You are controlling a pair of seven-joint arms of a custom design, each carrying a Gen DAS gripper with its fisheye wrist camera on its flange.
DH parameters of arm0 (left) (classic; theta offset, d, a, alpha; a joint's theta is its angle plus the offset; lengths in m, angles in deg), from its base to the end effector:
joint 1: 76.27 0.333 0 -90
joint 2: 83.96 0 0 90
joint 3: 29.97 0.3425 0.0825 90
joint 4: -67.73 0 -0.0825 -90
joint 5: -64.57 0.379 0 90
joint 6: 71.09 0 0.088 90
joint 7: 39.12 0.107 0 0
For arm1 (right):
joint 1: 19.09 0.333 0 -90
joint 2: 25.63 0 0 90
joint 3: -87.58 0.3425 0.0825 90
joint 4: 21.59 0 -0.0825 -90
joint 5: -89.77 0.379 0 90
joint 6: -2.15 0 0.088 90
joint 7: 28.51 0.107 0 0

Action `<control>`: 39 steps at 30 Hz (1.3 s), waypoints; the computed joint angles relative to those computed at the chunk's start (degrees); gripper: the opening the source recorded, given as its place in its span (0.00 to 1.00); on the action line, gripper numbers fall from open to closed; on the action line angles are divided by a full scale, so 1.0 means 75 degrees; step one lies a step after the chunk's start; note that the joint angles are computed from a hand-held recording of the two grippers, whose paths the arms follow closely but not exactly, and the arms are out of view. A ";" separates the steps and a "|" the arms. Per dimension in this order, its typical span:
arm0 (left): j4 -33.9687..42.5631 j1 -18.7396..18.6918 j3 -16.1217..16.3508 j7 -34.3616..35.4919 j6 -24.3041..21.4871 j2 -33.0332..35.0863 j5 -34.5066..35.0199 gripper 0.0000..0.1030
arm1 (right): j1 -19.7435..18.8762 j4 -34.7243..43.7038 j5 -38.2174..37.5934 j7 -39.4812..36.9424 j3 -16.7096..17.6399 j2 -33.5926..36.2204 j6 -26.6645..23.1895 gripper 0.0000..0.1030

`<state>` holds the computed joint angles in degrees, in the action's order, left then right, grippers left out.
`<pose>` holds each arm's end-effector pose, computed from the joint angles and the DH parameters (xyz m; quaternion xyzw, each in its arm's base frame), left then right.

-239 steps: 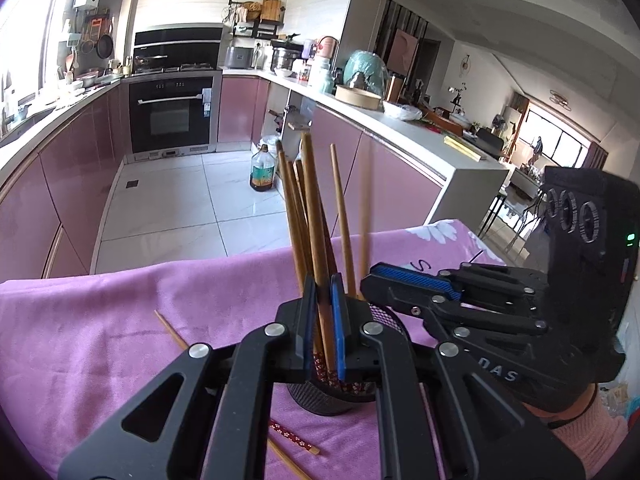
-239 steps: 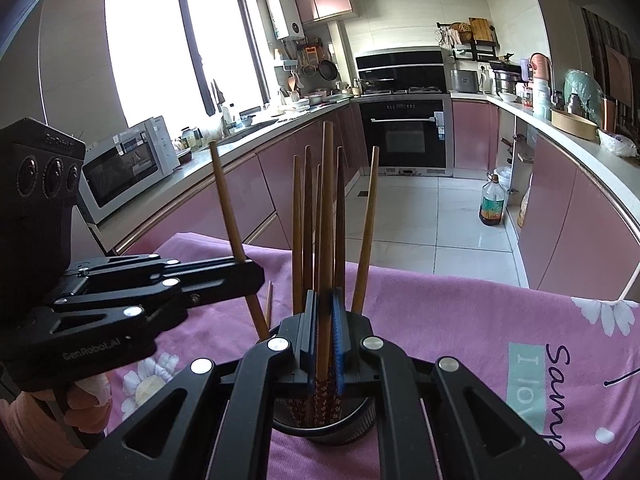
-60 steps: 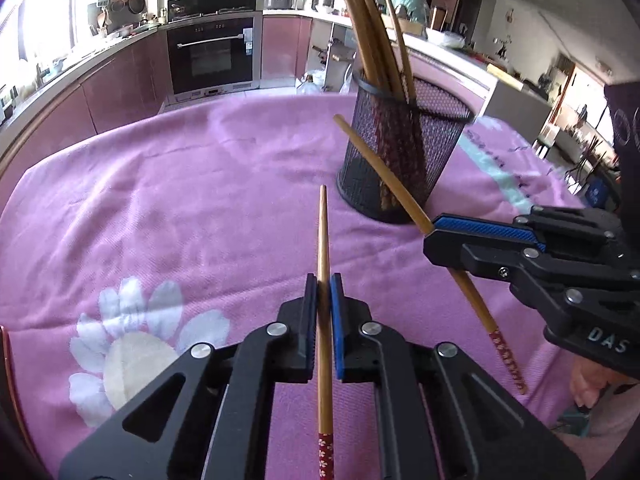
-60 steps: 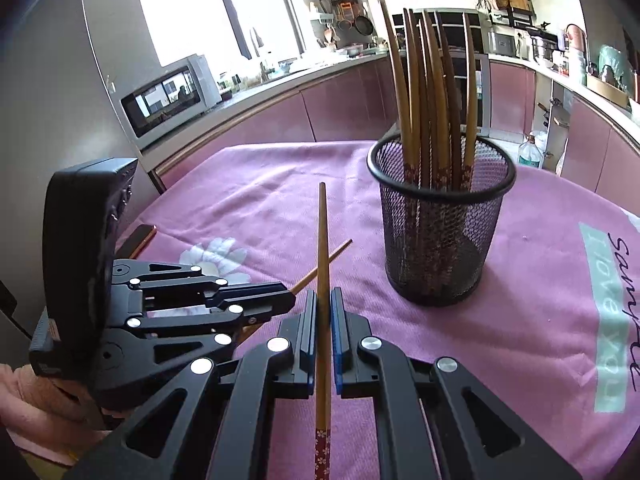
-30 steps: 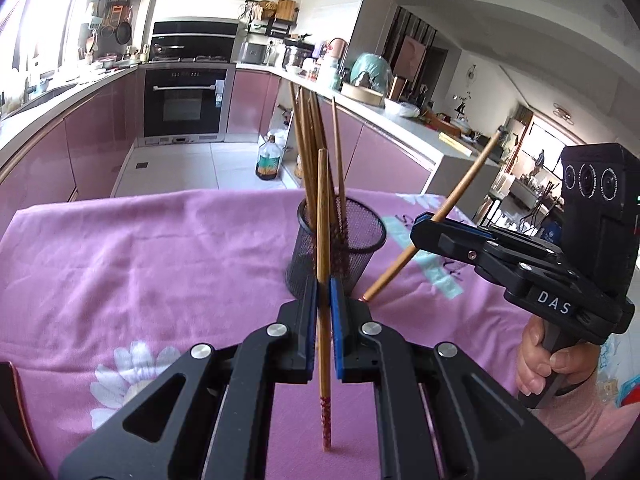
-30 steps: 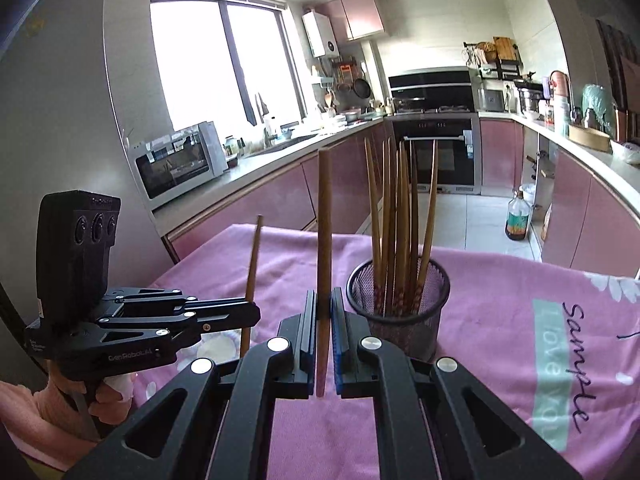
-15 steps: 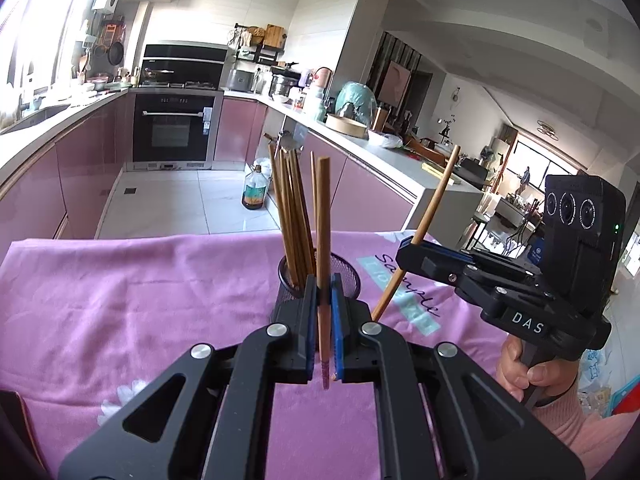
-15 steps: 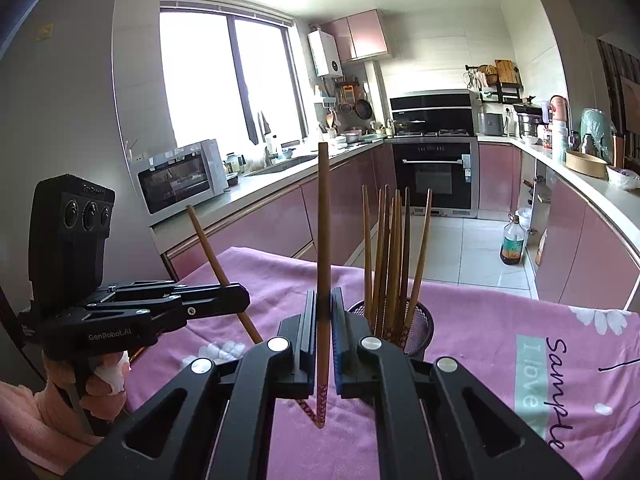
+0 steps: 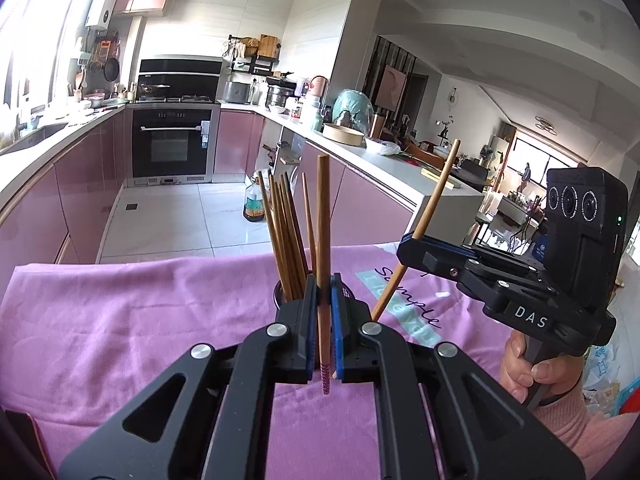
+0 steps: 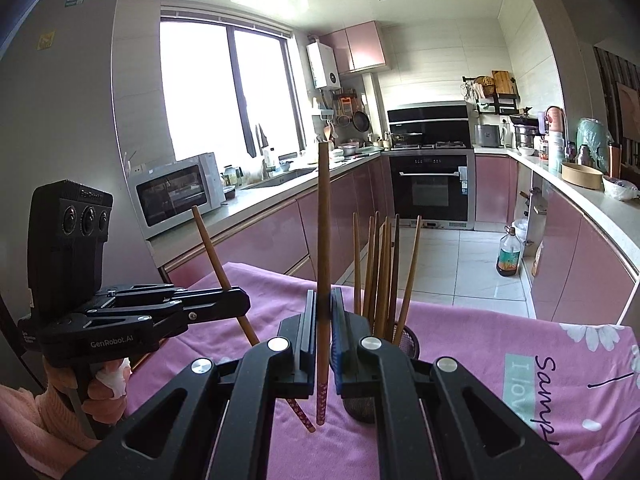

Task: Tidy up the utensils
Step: 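Lower both held chopsticks into the black mesh cup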

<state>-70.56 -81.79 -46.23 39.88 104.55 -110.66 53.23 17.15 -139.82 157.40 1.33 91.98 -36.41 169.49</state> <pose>0.4069 -0.1733 0.6366 -0.5870 0.6164 -0.4593 0.2541 0.4363 0.3032 0.6360 -0.7576 0.3374 -0.1270 0.5442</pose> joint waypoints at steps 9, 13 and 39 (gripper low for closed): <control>0.0177 0.0220 -0.0157 -0.0064 0.0096 0.0061 0.0181 0.07 | -0.0040 0.0149 -0.0020 -0.0034 -0.0008 0.0043 0.0043 0.05; 0.0288 0.0293 -0.0203 -0.0087 0.0161 0.0114 0.0253 0.07 | -0.0032 0.0240 0.0079 -0.0142 -0.0006 0.0081 0.0083 0.05; 0.0705 0.0741 -0.0593 -0.0306 0.0196 0.0255 0.0641 0.07 | -0.0193 0.0692 -0.0157 0.0063 0.0176 0.0495 0.0379 0.05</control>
<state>-65.28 -76.23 -50.68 37.59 106.02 -108.74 58.04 15.71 -134.63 156.22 1.80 93.30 -32.69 172.33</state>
